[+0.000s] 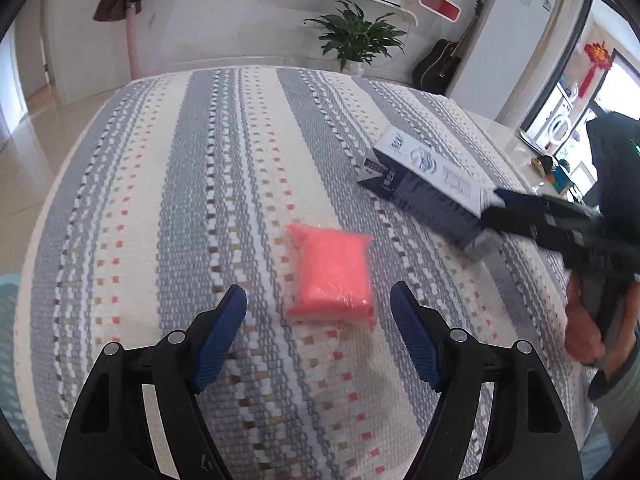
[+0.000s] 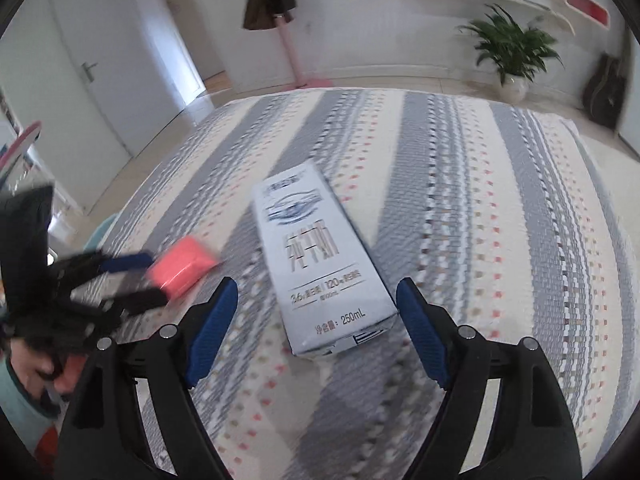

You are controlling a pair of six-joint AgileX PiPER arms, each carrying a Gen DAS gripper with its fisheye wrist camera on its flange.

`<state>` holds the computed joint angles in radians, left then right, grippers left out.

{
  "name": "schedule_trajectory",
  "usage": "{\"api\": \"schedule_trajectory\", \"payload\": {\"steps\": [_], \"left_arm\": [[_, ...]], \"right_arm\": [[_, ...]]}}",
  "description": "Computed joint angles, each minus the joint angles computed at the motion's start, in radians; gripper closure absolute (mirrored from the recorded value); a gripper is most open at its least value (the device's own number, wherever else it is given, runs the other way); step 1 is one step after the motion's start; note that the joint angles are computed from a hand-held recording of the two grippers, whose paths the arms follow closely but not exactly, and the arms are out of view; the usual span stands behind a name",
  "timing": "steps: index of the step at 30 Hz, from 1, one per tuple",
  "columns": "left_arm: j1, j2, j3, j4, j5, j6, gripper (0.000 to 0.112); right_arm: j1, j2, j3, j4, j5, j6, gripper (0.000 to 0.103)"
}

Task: Collect trash
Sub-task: 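Move both tools back over the table toward the pink packet and carton, then grasp the pink packet with the left tool while the right tool grasps the milk carton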

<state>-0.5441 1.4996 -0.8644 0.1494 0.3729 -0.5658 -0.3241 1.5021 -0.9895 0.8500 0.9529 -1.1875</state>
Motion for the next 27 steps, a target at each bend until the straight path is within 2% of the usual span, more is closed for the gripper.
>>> {"api": "schedule_trajectory", "payload": {"steps": [4, 6, 9, 10, 13, 16, 19, 21, 24, 26, 27], "left_arm": [[-0.024, 0.074, -0.092, 0.077, 0.067, -0.054, 0.041], [-0.044, 0.117, -0.139, 0.124, 0.107, -0.089, 0.049], [-0.095, 0.16, -0.201, 0.26, 0.211, -0.191, 0.066], [-0.108, 0.161, -0.209, 0.291, 0.243, -0.206, 0.075], [-0.092, 0.107, -0.158, 0.236, 0.219, -0.17, 0.076], [-0.087, -0.005, -0.042, 0.236, 0.193, -0.191, 0.076], [-0.087, -0.119, 0.07, 0.26, 0.178, -0.252, 0.076], [-0.048, -0.2, 0.151, 0.222, 0.127, -0.249, 0.076], [0.032, -0.264, 0.209, 0.113, 0.064, -0.161, 0.076], [0.061, -0.283, 0.222, 0.102, 0.05, -0.145, 0.076], [0.076, -0.293, 0.228, 0.089, 0.042, -0.13, 0.076]], "right_arm": [[0.015, -0.033, 0.022, 0.016, -0.026, 0.011, 0.026], [0.038, -0.05, 0.026, 0.0, -0.076, 0.035, 0.026], [0.07, -0.045, 0.013, -0.025, -0.114, 0.071, 0.026], [0.09, -0.039, 0.004, -0.041, -0.134, 0.094, 0.026], [0.163, 0.019, -0.065, -0.134, -0.158, 0.21, 0.022], [0.191, 0.019, -0.062, -0.172, -0.167, 0.27, 0.022], [0.168, -0.029, 0.001, -0.119, -0.148, 0.236, 0.022], [0.153, -0.073, 0.054, -0.083, -0.142, 0.213, 0.022], [0.142, -0.126, 0.121, -0.051, -0.115, 0.215, 0.022], [0.124, -0.126, 0.14, -0.014, -0.078, 0.22, 0.022], [0.123, -0.139, 0.162, -0.003, -0.092, 0.236, 0.022]]}}
